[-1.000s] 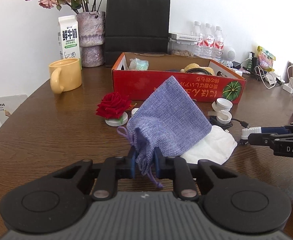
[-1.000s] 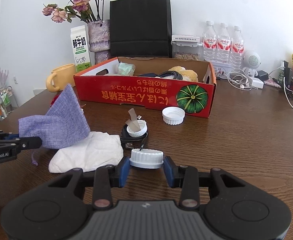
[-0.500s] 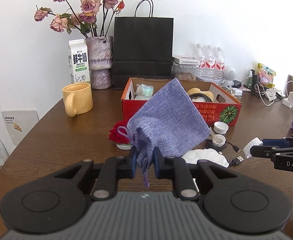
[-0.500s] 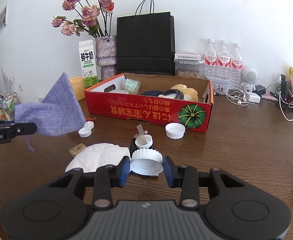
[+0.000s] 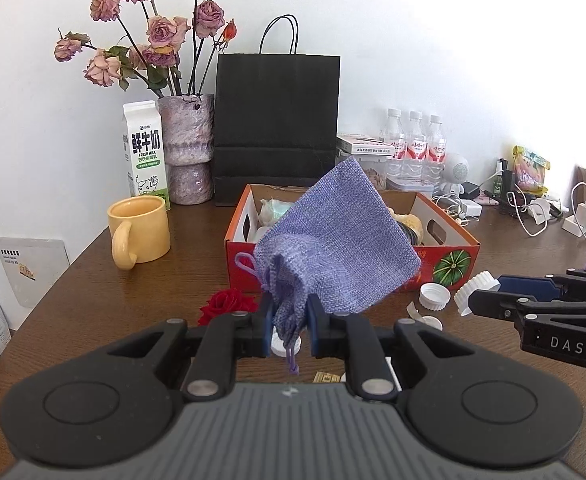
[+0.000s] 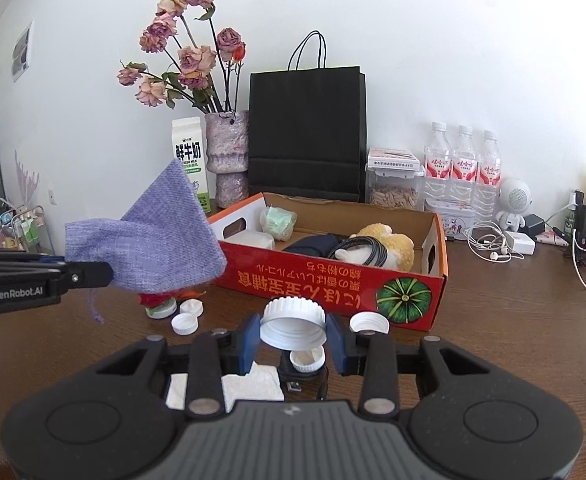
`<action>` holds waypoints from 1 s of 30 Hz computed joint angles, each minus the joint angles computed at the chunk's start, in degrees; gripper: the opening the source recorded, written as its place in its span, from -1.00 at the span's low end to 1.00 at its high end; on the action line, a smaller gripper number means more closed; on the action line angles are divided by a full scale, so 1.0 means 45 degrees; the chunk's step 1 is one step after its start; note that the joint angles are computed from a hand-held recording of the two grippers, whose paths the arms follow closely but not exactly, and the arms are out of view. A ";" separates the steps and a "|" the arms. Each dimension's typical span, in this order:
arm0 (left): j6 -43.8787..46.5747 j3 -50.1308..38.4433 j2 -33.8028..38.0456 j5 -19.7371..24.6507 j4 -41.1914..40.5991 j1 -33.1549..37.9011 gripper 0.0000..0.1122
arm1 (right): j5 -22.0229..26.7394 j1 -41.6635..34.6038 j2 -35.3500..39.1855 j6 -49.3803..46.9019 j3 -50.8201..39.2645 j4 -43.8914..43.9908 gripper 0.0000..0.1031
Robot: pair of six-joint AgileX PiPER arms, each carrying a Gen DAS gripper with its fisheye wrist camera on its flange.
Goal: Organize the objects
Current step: 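Carry the purple bag with the left gripper while the right carries the cap into the box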
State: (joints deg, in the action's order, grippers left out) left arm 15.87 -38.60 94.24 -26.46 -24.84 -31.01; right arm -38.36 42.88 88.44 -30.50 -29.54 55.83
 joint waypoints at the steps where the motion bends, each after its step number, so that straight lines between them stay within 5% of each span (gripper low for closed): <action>1: 0.0029 -0.0226 0.0128 0.0073 -0.0003 0.0016 -0.70 | 0.0045 -0.0143 0.0102 0.0029 -0.0184 -0.0179 -0.32; 19: 0.1001 -0.6478 0.4017 0.2378 -0.0671 0.0679 -0.70 | 0.1503 -0.3666 0.3104 0.2525 -0.4290 -0.4836 -0.32; 26: 0.3182 -0.9314 0.5805 0.3519 -0.2975 0.0788 -0.70 | 0.1800 -0.4581 0.4702 0.3186 -0.6215 -0.5705 -0.32; 30: 0.6165 -1.0662 0.6582 0.4200 -0.6031 0.0838 -0.70 | 0.2298 -0.5135 0.5356 0.4140 -0.7080 -0.6622 -0.32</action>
